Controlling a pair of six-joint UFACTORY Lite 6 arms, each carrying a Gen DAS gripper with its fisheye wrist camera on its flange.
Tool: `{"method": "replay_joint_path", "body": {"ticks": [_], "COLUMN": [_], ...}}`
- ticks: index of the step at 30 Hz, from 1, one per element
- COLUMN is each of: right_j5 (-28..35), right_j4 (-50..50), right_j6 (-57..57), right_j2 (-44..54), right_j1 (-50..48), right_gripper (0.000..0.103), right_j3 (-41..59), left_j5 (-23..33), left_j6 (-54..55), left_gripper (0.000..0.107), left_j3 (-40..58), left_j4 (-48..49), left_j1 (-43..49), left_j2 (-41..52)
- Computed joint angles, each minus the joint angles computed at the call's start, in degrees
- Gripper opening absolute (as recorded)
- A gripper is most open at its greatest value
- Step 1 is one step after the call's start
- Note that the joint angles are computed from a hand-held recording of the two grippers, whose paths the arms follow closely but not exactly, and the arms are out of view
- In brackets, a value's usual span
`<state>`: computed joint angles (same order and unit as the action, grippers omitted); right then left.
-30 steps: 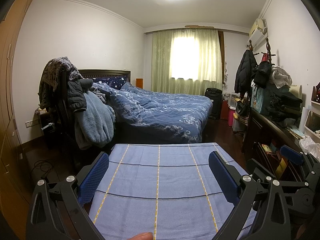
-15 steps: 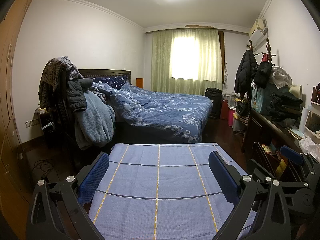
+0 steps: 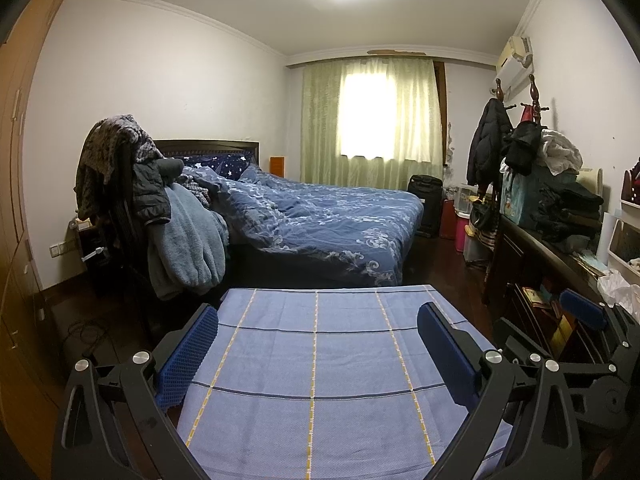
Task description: Collect trash
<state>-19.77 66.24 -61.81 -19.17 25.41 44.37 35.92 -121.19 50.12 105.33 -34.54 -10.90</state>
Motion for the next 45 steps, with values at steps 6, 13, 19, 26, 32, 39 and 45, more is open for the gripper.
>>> {"method": "replay_joint_path", "body": {"ticks": [6,13,19,26,32,39,45], "right_j5": [-0.1,0.2,0.0,0.2,0.2,-0.1,-0.6], "right_j4": [0.1,-1.0,-0.8,-1.5,-1.5,-1.8,1.7], "right_j6": [-0.1,0.9,0.8,1.5,1.4,2.0,-1.7], "right_j2": [0.0,-0.2,0.0,-0.7,-0.6,-0.7,-2.3], "right_j1": [0.1,-0.4,-0.2,-0.6,-0.6,-0.5,0.0], "right_gripper": [0.100,0.100,0.100,0.100,0.100,0.100,0.100], "right_j3": [0.0,-0.4,-0.3,-0.9,-0.9,-1.0,-0.7], "left_j5": [-3.8,-2.3,-1.1,-0.3,0.1,0.1,-0.3], "left_j6": [-5.8,-6.4,-3.6,-1.6,-0.5,-0.6,-0.9], "left_gripper": [0.099,0.099,0.099,0.099,0.099,0.099,0.099], "left_j3": [-2.1,-3.0,-2.2,-1.4,-0.8,-0.7,-0.4], "left_j4": [5.4,6.3,4.0,2.9,1.6,1.6,1.4], "left_j1": [1.1,-0.2,-0.9,-1.2,-1.5,-1.5,-1.1], "left_j2": [-0.9,-1.8,-0.9,-0.6,-0.2,-0.2,-0.2]}}
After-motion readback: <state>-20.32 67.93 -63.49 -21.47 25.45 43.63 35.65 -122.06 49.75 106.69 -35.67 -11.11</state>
